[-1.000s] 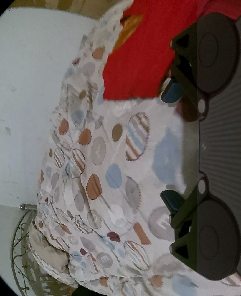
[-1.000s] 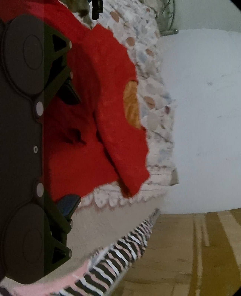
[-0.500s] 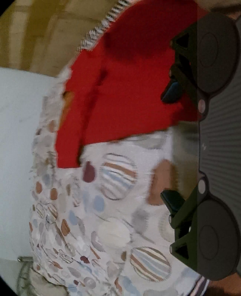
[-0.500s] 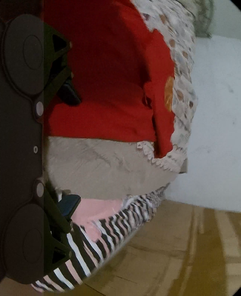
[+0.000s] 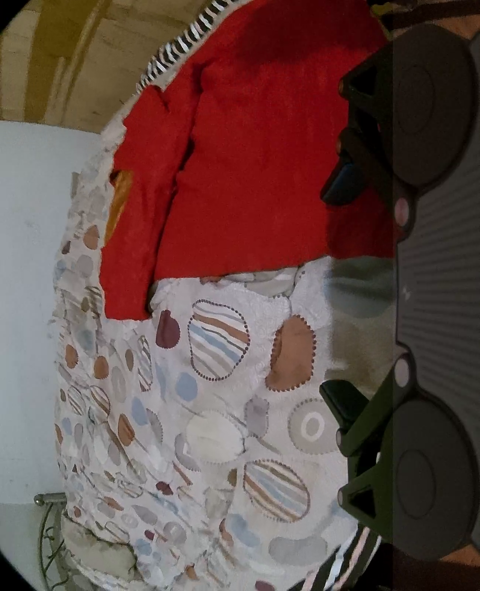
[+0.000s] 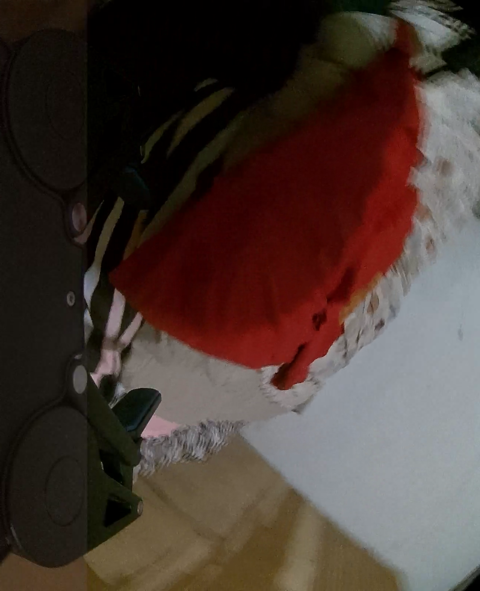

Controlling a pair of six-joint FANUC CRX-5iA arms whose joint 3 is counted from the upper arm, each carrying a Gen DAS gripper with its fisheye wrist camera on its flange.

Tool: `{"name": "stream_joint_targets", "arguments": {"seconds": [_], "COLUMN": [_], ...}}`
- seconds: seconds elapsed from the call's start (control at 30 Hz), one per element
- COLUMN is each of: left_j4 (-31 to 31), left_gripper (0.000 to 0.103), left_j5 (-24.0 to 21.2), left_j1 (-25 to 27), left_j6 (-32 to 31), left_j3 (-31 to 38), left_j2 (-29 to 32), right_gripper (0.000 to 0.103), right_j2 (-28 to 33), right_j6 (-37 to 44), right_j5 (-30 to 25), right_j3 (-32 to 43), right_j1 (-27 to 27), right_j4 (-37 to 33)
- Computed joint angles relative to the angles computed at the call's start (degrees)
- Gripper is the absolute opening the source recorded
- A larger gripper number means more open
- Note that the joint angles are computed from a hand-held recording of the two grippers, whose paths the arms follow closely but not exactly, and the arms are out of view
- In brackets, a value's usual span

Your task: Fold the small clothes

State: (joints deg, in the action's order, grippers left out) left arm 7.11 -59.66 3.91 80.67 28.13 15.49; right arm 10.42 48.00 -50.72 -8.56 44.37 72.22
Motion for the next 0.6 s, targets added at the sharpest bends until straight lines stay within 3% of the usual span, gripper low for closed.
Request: {"name": "stream_joint_targets", "arguments": {"seconds": [0.13,0.3,0.47,0.6], "left_j4": [-6.52,-10.38,-11.76,-11.22], "left_gripper": [0.103,0.103,0.103,0.103], "left_j5": [-6.44,-9.1,-8.1,-8.0], "left_j1": [-2.74,-5.16,-6.95,-7.6], "left_j6": [5.79,5.3,3.04,1.53], "left_j3": [7.83,12.75,13.93,14.49], "left_j2": [2.63,3.76,3.51,3.47], "right_gripper": [0.103,0.1,0.071,0.036], "right_j2": [2.75,2.33,-0.6,-2.0], "right_j6": [-3.14,-6.73,-7.46,-4.72], "right_j5": [-1.21,0.44,4.44,6.63], "right_j3": [-4.51,-7.49,-9.39,-9.74], "right_j1": [-2.27,-4.57,-5.6,-5.87], "right_j4": [17.26,27.3,30.89,28.76]}}
